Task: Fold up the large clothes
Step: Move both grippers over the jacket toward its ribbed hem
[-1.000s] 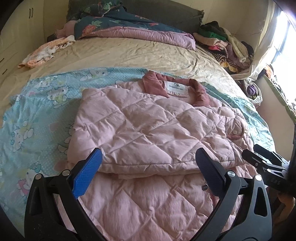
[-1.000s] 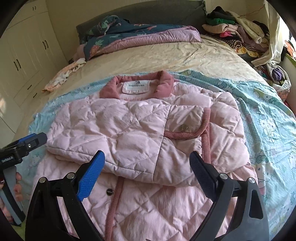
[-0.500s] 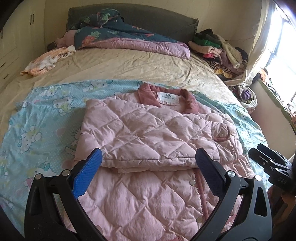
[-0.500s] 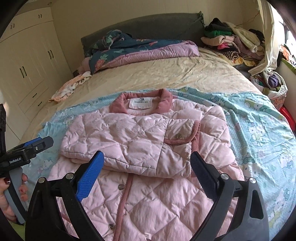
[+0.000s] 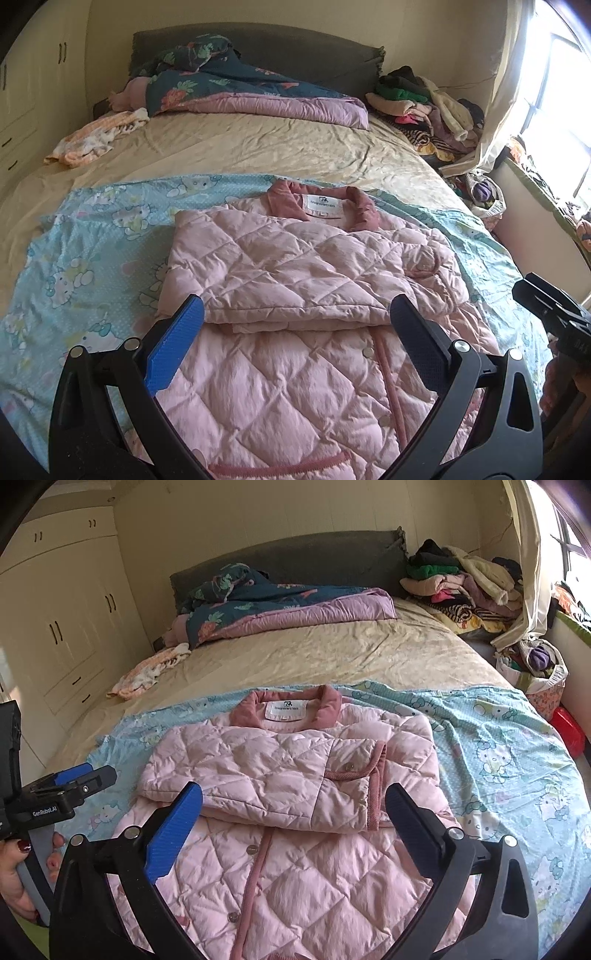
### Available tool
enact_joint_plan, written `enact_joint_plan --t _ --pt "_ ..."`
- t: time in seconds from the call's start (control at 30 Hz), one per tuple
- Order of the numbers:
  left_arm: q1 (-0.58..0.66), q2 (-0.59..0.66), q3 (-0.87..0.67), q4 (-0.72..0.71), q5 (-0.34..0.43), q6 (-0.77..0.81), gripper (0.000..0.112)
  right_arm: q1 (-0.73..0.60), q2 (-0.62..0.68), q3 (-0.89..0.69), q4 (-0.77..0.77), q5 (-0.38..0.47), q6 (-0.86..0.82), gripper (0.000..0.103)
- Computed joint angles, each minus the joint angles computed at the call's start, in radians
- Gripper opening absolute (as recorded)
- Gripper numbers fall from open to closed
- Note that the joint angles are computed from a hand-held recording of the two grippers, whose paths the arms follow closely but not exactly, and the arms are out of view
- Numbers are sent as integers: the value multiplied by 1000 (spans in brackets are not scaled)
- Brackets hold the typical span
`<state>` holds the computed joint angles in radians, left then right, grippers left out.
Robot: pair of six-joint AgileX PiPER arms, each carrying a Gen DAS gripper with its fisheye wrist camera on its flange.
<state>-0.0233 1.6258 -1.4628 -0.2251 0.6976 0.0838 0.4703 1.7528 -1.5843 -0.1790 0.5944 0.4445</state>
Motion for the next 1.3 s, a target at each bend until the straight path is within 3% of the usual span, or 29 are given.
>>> enact_joint_plan --t 0.73,1.3 --pt "-28 -247 313 -36 -98 48 95 54 -259 310 -140 -92 137 99" --pt "22 -353 522 -52 -167 102 95 58 -360 524 -236 -125 256 99"
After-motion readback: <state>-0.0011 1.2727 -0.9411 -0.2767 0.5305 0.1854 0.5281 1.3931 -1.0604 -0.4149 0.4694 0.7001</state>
